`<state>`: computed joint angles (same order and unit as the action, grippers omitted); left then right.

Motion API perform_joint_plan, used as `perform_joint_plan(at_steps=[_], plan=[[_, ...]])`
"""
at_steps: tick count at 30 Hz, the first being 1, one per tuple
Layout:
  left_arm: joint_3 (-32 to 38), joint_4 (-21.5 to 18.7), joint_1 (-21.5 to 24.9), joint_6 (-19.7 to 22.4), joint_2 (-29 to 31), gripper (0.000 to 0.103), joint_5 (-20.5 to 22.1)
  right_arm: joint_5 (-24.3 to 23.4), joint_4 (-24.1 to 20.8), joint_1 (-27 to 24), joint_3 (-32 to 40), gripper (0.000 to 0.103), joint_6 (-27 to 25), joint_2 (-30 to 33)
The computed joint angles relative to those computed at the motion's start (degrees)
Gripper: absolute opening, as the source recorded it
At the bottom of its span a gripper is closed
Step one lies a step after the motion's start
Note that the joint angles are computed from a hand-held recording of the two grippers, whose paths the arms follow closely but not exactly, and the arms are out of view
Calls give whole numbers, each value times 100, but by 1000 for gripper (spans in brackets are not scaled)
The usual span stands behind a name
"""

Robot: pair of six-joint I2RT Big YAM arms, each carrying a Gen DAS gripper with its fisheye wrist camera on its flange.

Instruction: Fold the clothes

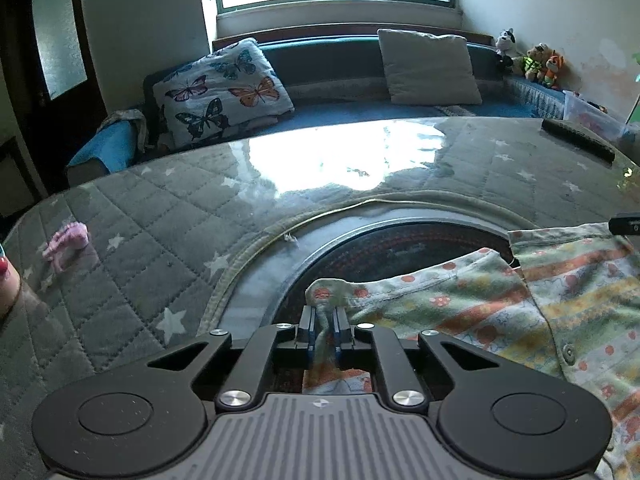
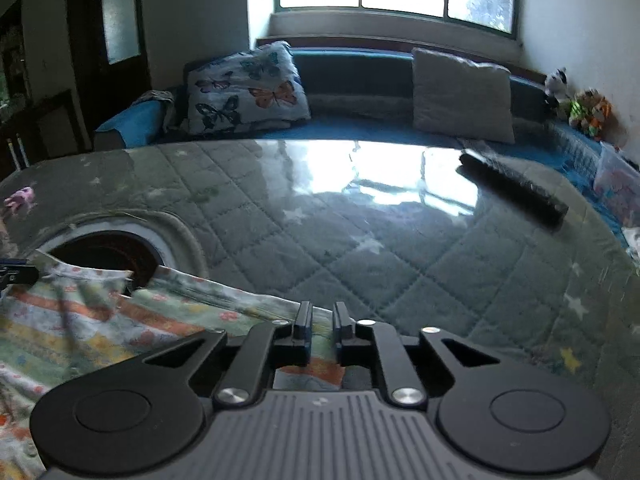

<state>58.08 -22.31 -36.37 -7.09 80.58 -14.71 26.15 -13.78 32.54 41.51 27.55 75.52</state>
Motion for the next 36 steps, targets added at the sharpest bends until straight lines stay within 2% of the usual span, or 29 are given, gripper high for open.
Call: perform_joint_plan(at_steps=[3,6,8,10,14,17,24,28,32,36], plan=[[-46,11,-80,60,-122,15,35,-218,76,178,-45,14,-104,-115],[-64,1,-183,89,-188,19,207,-435,93,377,-16,26,-242,-27],[-66,-45,-251,141,-198,28,378,-522,33,493,27,26,-296,59],[-92,-91,-322,258,-197,31,469,-481,-48,632,54,29,-274,94],[-157,-126,-398,397,-178,32,513,-571,-59,1015,103,29,-457,6],[-194,-117,-351,335,-173,32,555,-740,69,1318,200,29,-627,46],[-216,-90,-246,263,-175,32,649,-1332,291,1856,655,27,-1085,565],[-229,-55,-262,224,-174,32,626,-1474,320,2060,786,27,-1024,816],[-263,10,-279,165,-179,44,522,-1275,340,2385,719,27,-1172,787],[-341,53,-295,95,-239,50,501,-1317,277,2643,685,29,-1317,726]])
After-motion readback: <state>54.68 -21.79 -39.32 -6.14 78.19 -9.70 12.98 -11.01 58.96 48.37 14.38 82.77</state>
